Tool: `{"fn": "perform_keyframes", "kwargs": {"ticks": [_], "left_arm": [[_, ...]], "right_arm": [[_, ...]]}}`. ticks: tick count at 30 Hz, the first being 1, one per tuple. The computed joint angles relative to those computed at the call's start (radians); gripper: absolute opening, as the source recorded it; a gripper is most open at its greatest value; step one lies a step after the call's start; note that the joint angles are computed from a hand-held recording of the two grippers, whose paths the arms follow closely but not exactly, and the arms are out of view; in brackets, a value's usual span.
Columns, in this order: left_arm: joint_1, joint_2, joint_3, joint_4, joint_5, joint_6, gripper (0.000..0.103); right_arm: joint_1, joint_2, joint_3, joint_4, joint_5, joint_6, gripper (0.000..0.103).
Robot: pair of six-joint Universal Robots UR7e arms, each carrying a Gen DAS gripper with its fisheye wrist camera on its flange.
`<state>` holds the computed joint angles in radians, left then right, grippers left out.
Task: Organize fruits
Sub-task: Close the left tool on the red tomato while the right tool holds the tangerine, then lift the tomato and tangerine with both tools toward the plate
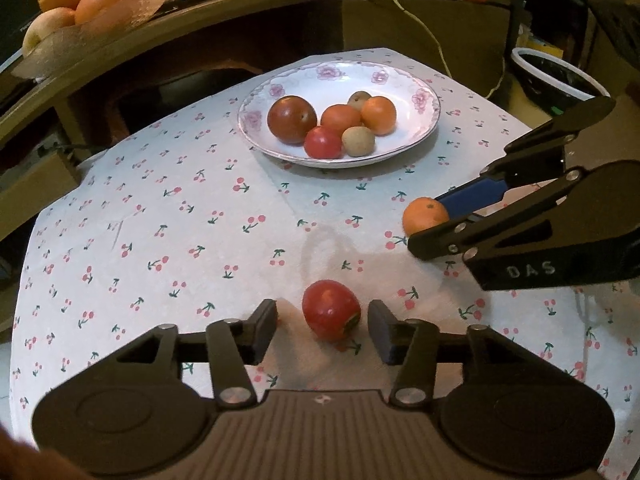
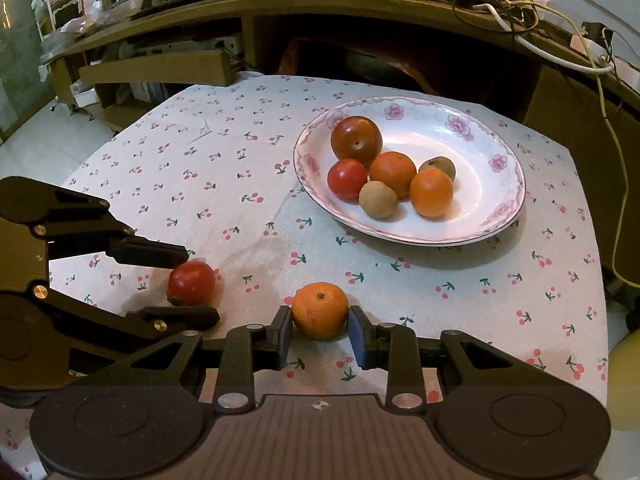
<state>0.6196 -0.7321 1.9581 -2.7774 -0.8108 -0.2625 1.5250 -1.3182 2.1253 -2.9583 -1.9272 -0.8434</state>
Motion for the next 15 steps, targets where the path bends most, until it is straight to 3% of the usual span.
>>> {"fn": "perform_keyframes", "kwargs": {"ticks": [7,9,15], "left_arm": [[-0.002,-0.002,0.013,-0.029,-0.002,0.005,0.055],[0.001,-0.006,0.007,-0.017,-0.02,-0.004,0.047],[-0.001,-0.004,-0.015,0.027,-0.035,-0.022,0.038]], "right_arm": [[-0.003,-0.002,-0.001,-0.001,0.004,0.005,0.034],[-0.002,-0.001,-0.002,0.0,0.002,0.002,0.034],[0.007,0.0,-0.004,0.01,-0.014,0.002,0.03]]}}
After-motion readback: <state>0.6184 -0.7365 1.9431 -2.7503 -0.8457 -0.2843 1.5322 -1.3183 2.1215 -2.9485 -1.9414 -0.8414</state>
